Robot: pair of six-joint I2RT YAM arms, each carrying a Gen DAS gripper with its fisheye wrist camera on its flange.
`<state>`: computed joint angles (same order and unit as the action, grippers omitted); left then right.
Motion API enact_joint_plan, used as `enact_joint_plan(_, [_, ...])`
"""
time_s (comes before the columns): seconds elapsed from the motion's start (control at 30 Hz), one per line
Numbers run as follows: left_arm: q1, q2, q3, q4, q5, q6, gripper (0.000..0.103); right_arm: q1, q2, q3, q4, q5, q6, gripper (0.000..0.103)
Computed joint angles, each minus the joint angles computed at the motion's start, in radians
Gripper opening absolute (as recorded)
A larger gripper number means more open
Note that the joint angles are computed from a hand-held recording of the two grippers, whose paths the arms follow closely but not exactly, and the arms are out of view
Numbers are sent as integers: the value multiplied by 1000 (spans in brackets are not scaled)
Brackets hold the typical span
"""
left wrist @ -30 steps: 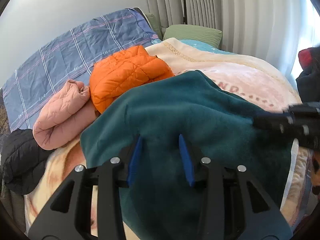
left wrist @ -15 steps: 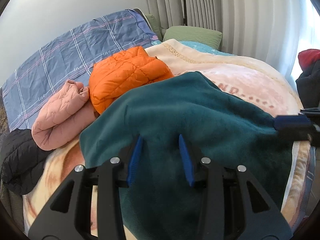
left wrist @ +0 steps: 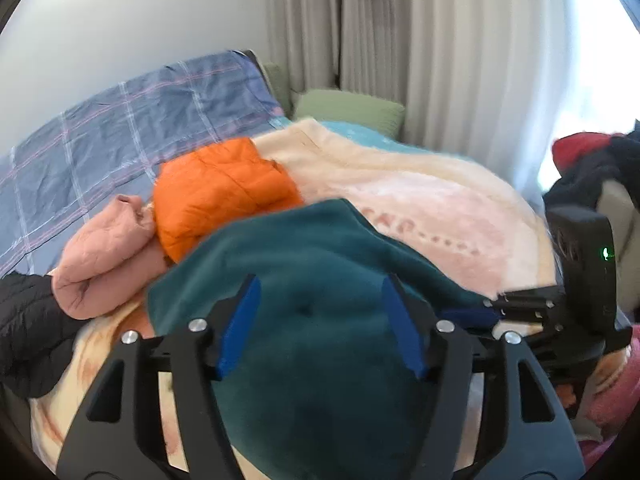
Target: Fold large clothes
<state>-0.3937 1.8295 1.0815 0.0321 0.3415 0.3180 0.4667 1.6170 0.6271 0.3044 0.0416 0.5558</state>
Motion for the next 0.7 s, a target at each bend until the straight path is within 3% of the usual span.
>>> enact_joint_plan(0.03, [-22, 56, 38, -51, -41, 36, 65, 2, -5, -3, -2, 3, 3, 37])
enact_joint_plan(0.07, [-46, 113, 26, -1, -106, 60, 66, 2, -7, 2, -22, 2, 5, 38])
enact_joint_plan(0.1, [-51, 120, -37, 125, -111, 79, 66, 3, -18, -3, -28, 7, 10, 38])
enact_joint_plan(0.13, [-48, 120, -71, 185, -99, 78, 66, -4, -42, -20, -29, -4, 17, 38])
enact_joint_plan(0.2, [-43, 109, -45, 124, -96, 41, 66, -26, -140, -90, -6, -25, 50, 41])
enact_joint_plan(0.27, [-45, 107, -53, 135, -107, 64, 66, -47, -229, -147, 1, -8, 72, 55])
enact_joint_plan(0.33, [-42, 107, -54, 132, -101, 58, 66, -108, -295, -201, 18, -25, 106, 61])
enact_joint_plan(0.53, [-31, 104, -50, 136, -82, 56, 66, -318, -93, -254, 217, -353, 297, 62])
enact_joint_plan(0.6, [-30, 104, -56, 142, -78, 54, 66, -340, -14, -267, 328, -427, 345, 64])
enact_joint_plan(0.7, [-30, 105, -53, 140, -78, 54, 66, -354, 35, -257, 367, -492, 365, 69])
